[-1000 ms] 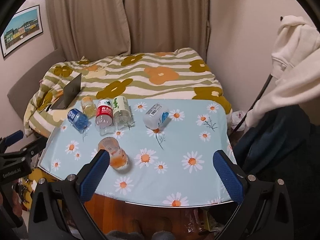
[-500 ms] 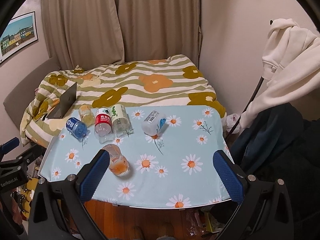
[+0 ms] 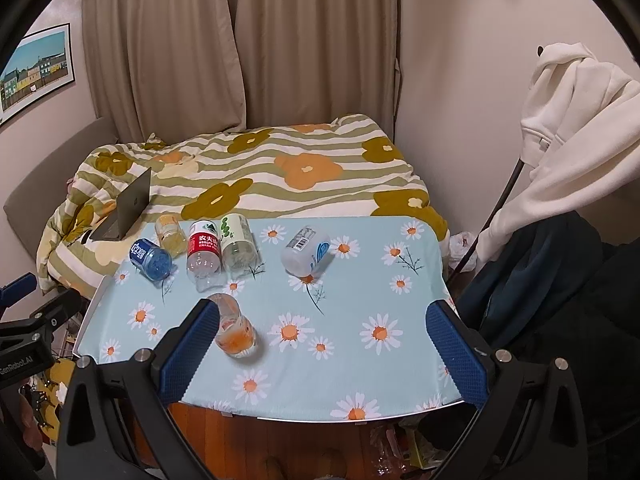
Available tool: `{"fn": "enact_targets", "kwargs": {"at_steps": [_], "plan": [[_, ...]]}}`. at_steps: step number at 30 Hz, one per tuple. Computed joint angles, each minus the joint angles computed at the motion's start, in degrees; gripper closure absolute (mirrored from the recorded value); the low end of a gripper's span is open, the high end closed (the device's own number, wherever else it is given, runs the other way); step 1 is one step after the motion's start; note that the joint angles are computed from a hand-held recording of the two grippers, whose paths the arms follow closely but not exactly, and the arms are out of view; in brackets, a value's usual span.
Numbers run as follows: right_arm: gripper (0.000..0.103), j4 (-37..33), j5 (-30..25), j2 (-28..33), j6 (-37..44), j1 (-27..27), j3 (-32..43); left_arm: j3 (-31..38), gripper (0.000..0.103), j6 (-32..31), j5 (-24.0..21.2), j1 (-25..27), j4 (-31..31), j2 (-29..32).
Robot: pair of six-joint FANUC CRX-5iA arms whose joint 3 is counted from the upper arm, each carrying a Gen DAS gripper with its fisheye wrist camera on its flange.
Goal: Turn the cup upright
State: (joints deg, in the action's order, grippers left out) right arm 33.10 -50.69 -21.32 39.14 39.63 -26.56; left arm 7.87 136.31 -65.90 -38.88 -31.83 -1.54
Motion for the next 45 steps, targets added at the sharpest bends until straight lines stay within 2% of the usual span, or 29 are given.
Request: {"fn": "enact_targets", "kwargs": {"at_steps": [32, 45], "plan": [[0.0, 0.2, -0.1, 0.1, -0.3, 0.3, 0.0, 2.1, 0.0, 0.3, -1.3, -0.3, -0.7, 1.5], [0.0, 0.2, -0.2, 0.1, -0.5, 0.5, 0.0, 3.2, 0.0, 1.3, -4.2, -1.5, -3.8, 2.3]]}}
